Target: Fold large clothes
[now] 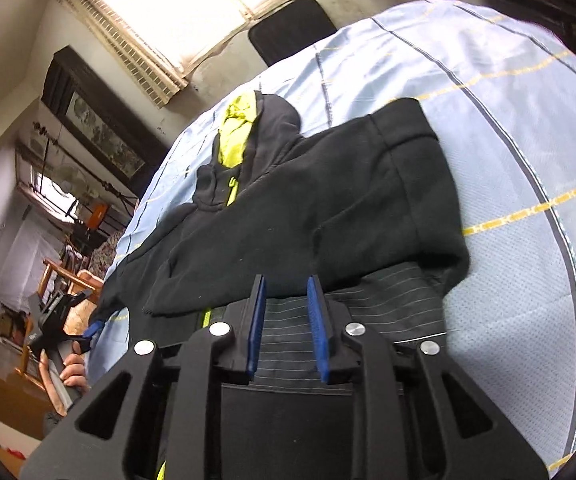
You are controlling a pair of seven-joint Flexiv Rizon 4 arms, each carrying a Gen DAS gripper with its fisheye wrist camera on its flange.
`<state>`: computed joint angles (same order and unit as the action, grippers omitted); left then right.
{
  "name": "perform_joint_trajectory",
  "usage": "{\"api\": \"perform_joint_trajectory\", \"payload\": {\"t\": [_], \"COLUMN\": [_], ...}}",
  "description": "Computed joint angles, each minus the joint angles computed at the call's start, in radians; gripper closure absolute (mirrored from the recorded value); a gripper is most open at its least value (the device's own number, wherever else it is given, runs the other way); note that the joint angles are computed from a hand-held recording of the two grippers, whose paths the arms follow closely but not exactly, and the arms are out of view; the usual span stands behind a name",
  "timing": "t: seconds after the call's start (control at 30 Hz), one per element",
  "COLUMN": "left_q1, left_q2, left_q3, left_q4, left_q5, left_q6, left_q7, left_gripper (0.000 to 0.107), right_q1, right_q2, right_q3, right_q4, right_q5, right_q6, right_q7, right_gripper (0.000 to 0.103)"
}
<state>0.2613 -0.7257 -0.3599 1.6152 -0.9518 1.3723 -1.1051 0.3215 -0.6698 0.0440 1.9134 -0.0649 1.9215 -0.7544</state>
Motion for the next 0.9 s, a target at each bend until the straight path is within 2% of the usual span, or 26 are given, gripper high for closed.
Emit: {"api": "perform_joint_trajectory", "payload": {"t": [0.07,0.27,0.3,0.37,0.43,0.5,0.57,0.6,0.7,0.73,0.77,0.8,0.83,0.9], "left_q1": [0.016,0.023,0.023,0.053,0.078,0.087,0.071,0.073,0.067,0.056,0.043,0.041,0.052,0.05], "left_q2": [0.0,-0.031,-0.038,-0.05,-0.06,-0.063,-0.06,-0.064,-0.06,-0.055,-0.056,-0.063,-0.064,-0.066], "left_q3": [-0.036,-0.088,-0.094,-0.163,-0.206,-0.21,-0.171,-0.17,-0.14,-0.115,-0.087,-0.071,-0.088,-0.075], "left_q4": [0.007,-0.019,-0.028,-0.035,-0.025,-0.021,-0.022,-0.023,-0.017,-0.017,-0.025,-0.032,-0.03,-0.034], "left_q5": [-0.024,-0.126,-0.137,-0.17,-0.137,-0.11,-0.081,-0.069,-0.029,-0.014,0.0,0.043,0.022,0.048], "left_q6": [-0.01,0.102,0.131,0.208,0.278,0.291,0.287,0.291,0.285,0.278,0.266,0.258,0.26,0.253], "left_q7": [0.025,0.037,0.03,0.1,0.11,0.096,0.055,0.045,0.003,-0.018,-0.04,-0.085,-0.064,-0.093], "left_gripper": [0.016,0.016,0.019,0.019,0.02,0.024,0.037,0.039,0.053,0.064,0.079,0.081,0.083,0.089], "right_q1": [-0.026,-0.078,-0.074,-0.048,-0.013,0.003,0.003,0.001,-0.002,-0.006,-0.011,-0.013,-0.015,-0.027], "right_q2": [-0.006,-0.021,-0.021,-0.019,-0.018,-0.021,-0.024,-0.025,-0.027,-0.029,-0.03,-0.028,-0.028,-0.03], "right_q3": [0.025,0.081,0.077,0.048,0.011,-0.007,-0.007,-0.006,-0.001,0.003,0.008,0.011,0.014,0.027], "right_q4": [-0.004,-0.014,-0.015,-0.016,-0.018,-0.021,-0.024,-0.026,-0.027,-0.028,-0.029,-0.024,-0.023,-0.021], "right_q5": [-0.01,-0.051,-0.054,-0.049,-0.036,-0.029,-0.027,-0.027,-0.026,-0.026,-0.026,-0.025,-0.024,-0.025], "right_q6": [-0.001,-0.016,-0.02,-0.034,-0.05,-0.063,-0.073,-0.075,-0.072,-0.071,-0.07,-0.066,-0.064,-0.056], "right_q7": [0.006,0.023,0.024,0.023,0.022,0.021,0.022,0.021,0.02,0.021,0.021,0.021,0.022,0.024], "right_gripper": [0.081,0.081,0.081,0.081,0.081,0.081,0.082,0.082,0.082,0.082,0.082,0.082,0.082,0.082]}}
